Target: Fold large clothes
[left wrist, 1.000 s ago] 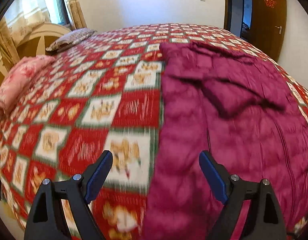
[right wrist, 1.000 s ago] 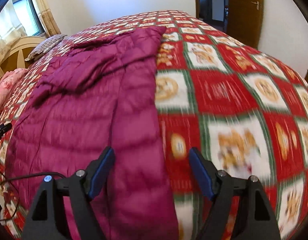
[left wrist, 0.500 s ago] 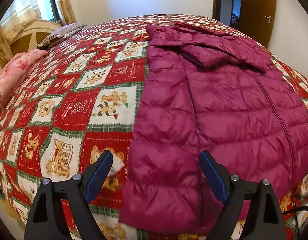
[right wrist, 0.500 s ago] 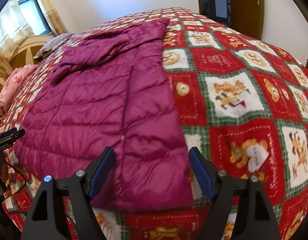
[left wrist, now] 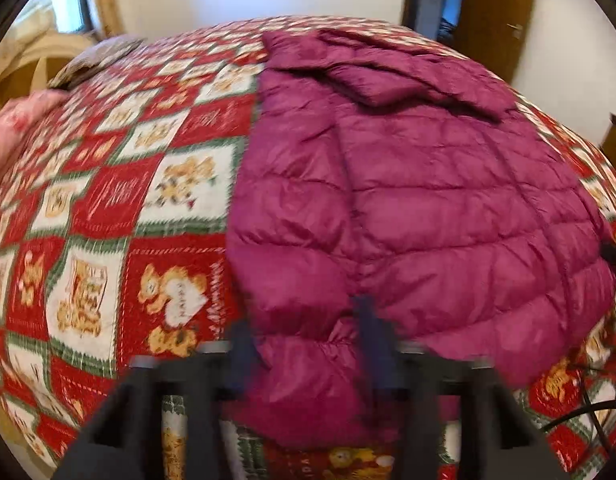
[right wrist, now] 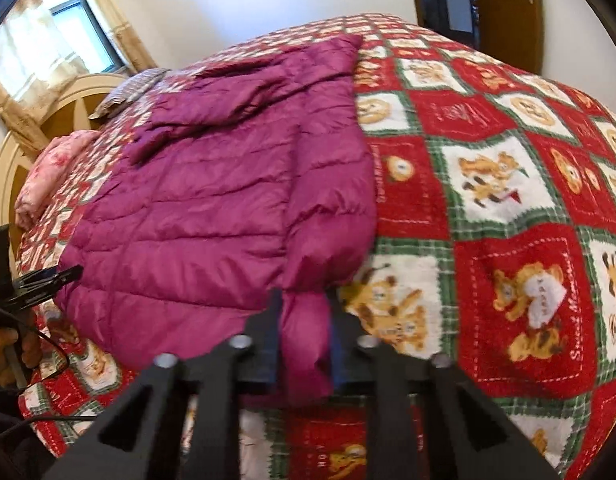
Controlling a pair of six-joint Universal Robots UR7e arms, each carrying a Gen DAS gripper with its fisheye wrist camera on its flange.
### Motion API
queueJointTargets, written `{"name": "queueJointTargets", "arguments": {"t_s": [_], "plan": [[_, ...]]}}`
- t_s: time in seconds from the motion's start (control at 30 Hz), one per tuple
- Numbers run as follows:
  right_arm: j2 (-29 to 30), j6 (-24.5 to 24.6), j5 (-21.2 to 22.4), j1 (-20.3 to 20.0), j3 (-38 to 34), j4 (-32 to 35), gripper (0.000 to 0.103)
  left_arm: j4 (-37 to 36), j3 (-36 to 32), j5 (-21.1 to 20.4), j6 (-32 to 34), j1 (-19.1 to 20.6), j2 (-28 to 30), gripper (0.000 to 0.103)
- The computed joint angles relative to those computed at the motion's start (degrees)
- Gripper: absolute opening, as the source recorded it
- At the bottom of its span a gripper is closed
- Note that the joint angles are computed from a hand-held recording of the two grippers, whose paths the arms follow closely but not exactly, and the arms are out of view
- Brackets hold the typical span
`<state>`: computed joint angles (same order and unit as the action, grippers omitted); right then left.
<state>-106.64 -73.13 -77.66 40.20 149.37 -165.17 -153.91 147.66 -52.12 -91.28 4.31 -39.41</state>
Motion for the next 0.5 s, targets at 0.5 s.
{"name": "queueJointTargets", "arguments": {"t_s": [0.5], "plan": [[-30.5,-14.6,22.2,-10.9,0.1,37.0,0.006,29.8,-1.3,6.9,-13.5,-16.2,-20.4,0.006]]}}
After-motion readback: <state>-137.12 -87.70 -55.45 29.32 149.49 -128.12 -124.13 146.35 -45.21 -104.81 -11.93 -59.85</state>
